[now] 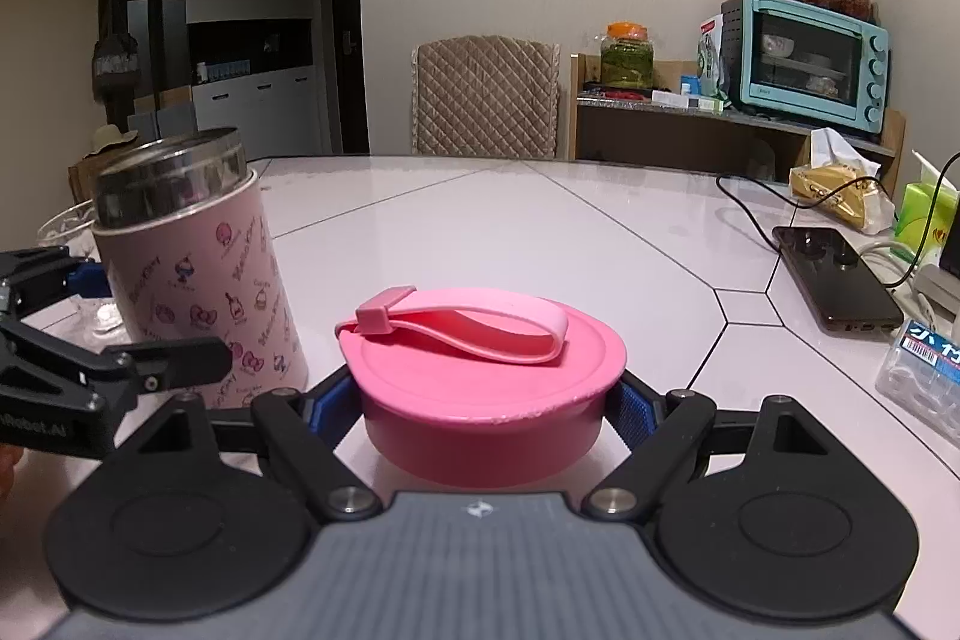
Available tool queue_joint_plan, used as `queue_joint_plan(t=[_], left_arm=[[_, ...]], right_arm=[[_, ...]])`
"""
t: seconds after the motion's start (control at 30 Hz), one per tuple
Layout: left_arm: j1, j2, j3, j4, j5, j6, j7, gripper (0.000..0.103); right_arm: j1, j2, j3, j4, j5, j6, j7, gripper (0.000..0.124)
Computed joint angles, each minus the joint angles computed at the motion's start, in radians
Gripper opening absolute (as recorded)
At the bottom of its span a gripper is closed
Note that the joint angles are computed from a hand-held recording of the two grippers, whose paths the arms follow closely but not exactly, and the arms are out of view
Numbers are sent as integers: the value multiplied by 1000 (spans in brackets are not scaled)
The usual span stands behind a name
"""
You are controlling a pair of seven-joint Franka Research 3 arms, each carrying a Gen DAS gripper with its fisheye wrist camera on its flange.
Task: Unscrew bottle cap and pour
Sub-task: 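Set the pink lid on the table and open the right gripper while the left gripper releases the bottle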
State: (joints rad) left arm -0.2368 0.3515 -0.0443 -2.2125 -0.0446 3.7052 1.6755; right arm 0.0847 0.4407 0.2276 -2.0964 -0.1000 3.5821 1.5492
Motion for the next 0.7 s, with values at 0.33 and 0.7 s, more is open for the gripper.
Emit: queue_joint_plan(t=[0.33, 0.7], left_arm=[[15, -7, -7, -10, 31, -13, -20, 94], [12, -10, -3, -11, 39, -28, -23, 96]], right_arm=[[13, -2, 0, 23, 37, -86, -40, 85], [-3, -4, 29, 29, 88, -145, -102, 85]])
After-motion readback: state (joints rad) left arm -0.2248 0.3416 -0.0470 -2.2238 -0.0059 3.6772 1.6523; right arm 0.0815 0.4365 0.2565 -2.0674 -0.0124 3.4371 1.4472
